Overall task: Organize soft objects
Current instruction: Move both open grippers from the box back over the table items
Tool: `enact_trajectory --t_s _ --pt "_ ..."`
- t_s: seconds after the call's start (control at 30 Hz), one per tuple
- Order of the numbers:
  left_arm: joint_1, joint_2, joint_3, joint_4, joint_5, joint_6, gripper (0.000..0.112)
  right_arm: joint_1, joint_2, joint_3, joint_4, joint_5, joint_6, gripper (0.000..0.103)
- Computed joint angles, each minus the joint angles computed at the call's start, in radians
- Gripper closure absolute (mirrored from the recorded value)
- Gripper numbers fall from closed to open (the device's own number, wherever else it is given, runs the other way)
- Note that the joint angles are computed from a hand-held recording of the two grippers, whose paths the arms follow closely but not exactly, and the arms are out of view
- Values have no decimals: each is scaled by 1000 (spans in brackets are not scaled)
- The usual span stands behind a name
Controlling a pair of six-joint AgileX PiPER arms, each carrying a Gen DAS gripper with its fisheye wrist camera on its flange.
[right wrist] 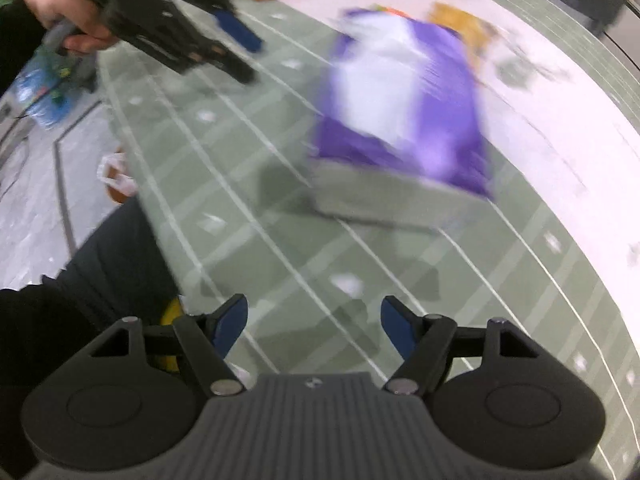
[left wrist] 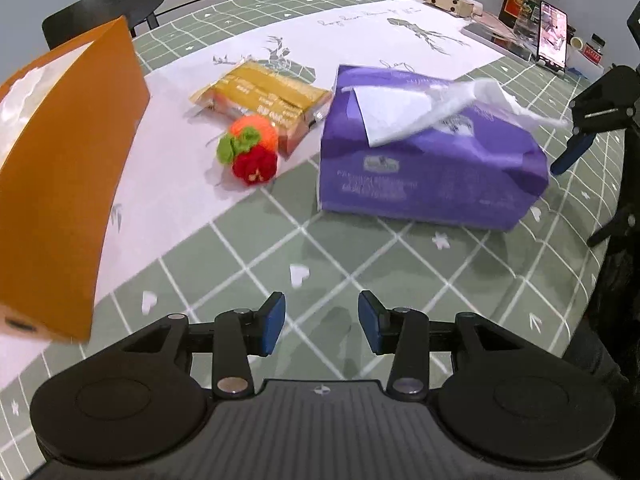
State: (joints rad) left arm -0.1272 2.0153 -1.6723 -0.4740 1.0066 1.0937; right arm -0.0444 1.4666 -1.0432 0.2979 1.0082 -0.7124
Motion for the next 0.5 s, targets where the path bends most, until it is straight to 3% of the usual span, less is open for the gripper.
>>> enact_trajectory --t_s 0.27,0.5 --pt "-36 117 -184 27 36 -104 59 -133 112 -118 -55 1 -33 30" --pt "-50 200 -349 60 83 -166 59 -147 298 -375 -137 23 -1 30"
